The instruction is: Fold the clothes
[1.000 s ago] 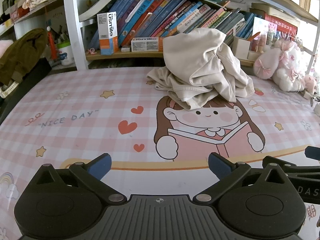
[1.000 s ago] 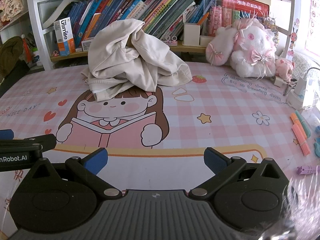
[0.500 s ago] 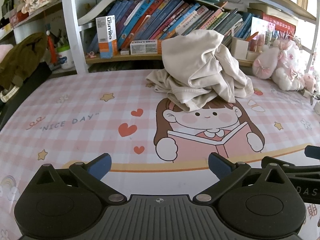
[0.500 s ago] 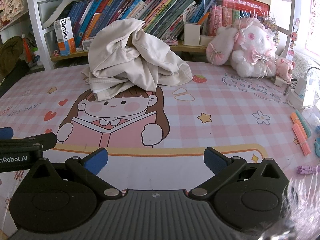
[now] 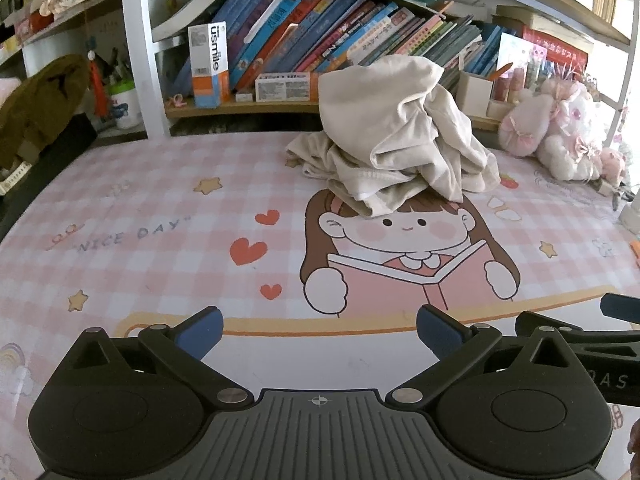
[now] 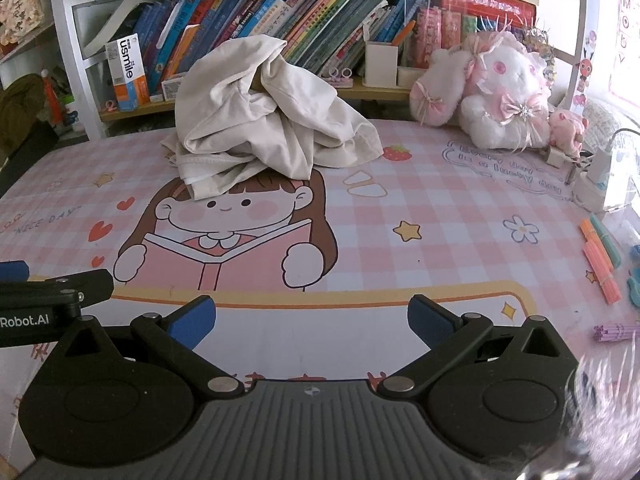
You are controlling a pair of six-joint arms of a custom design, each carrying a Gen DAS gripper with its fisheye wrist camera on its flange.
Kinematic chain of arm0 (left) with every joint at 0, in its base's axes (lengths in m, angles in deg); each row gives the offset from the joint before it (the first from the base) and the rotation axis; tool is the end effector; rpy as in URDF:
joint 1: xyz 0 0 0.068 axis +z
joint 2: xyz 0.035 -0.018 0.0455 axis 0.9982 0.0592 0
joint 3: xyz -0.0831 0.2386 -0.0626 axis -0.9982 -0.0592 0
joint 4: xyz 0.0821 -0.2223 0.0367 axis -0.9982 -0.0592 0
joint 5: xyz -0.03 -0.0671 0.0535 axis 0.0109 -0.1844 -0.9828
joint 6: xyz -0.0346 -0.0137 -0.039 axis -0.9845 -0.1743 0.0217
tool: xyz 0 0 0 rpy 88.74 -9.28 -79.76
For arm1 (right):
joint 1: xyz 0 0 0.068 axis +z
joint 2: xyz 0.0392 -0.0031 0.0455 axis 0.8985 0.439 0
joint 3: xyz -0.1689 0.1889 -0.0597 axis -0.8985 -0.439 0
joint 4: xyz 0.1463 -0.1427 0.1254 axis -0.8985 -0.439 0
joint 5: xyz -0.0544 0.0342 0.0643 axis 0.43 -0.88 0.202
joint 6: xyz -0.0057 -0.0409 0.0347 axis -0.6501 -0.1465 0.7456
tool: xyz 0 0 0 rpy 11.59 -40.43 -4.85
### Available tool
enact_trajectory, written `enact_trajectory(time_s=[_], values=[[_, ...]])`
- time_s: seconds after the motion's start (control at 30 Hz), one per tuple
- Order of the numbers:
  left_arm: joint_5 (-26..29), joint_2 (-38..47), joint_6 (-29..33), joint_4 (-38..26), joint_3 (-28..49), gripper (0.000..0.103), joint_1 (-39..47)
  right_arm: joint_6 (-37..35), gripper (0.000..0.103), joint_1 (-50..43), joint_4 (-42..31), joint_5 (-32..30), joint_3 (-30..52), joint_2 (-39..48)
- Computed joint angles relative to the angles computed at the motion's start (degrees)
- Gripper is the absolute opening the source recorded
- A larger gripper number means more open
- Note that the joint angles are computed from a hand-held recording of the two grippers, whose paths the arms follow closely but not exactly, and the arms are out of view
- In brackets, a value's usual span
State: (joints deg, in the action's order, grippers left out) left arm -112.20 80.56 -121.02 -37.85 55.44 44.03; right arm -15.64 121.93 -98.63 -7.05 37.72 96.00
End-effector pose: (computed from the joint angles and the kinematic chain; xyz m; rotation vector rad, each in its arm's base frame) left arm 0.1616 -0.1251 0.1969 0.0039 2.3358 -0.0055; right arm 0.1508 0.2041 0.1793 -0.0774 2.3291 0.1214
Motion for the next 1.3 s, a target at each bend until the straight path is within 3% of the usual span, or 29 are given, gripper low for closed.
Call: enact_trajectory(time_s=[1.3], values=[[-1.1,2.3,-0.2,0.5,0.4,0.103,0.2,-1.0,0.103,0.1,1.5,-0.7,-0.1,0.6]])
